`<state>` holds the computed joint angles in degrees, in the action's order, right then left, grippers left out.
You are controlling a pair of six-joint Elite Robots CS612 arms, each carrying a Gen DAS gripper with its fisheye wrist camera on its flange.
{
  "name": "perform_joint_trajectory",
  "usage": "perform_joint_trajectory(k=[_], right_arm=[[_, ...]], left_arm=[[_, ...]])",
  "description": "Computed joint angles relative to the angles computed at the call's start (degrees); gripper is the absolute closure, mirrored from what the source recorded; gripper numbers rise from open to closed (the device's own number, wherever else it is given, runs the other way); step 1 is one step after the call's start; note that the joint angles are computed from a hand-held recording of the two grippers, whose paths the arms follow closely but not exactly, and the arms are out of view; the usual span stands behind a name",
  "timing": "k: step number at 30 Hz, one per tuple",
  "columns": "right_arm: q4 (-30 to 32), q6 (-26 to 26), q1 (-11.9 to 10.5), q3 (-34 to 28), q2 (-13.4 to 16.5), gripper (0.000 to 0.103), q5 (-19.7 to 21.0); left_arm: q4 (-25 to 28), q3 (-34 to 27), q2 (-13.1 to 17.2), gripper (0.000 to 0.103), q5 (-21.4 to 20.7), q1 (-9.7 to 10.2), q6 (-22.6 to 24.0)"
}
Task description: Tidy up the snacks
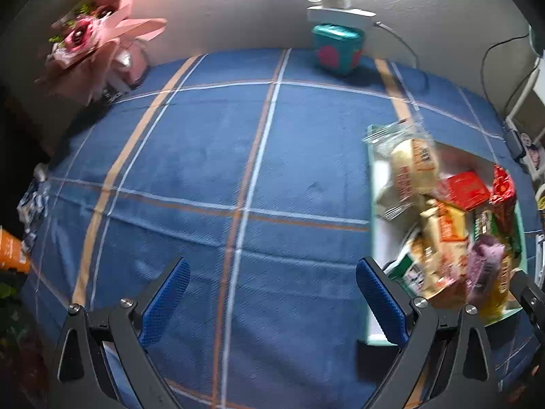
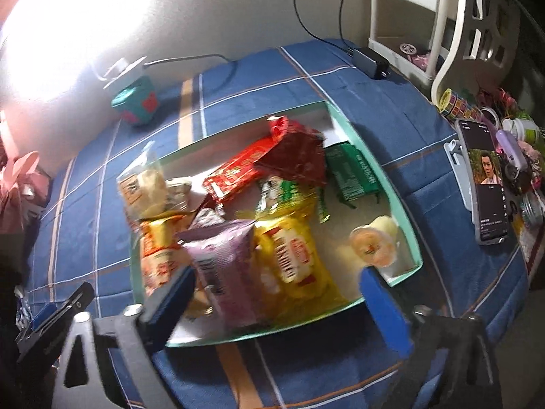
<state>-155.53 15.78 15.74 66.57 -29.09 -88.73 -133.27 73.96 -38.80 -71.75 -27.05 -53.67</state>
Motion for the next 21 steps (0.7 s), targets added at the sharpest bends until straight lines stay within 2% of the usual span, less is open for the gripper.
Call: perform_joint_trajectory(k=[2,7,16,21], right_arm=[[-1.1,-0.3,0.4,1.0,-0.4,0.000,0.5],[-2.8,-1.7,1.2,3.3,-1.4,0.000,1.6],[-6.4,-3.5,2.3,7.7,-3.6,0.000,2.2],[-8.6,-4.8,2.9,9.5,-4.3,0.000,1.7]], left_arm=[[1.7,0.5,-0.5,0.005,0.3,-0.14,-0.6],[2.0,2.6,-1.9,0.005,1.1,-0.54,-1.0],[-1.3,7.8,-5.1,0.005,2.1,-1.44,-1.2],[0.1,9.1,-6.1,0.005,2.6,-2.01,-0.7]])
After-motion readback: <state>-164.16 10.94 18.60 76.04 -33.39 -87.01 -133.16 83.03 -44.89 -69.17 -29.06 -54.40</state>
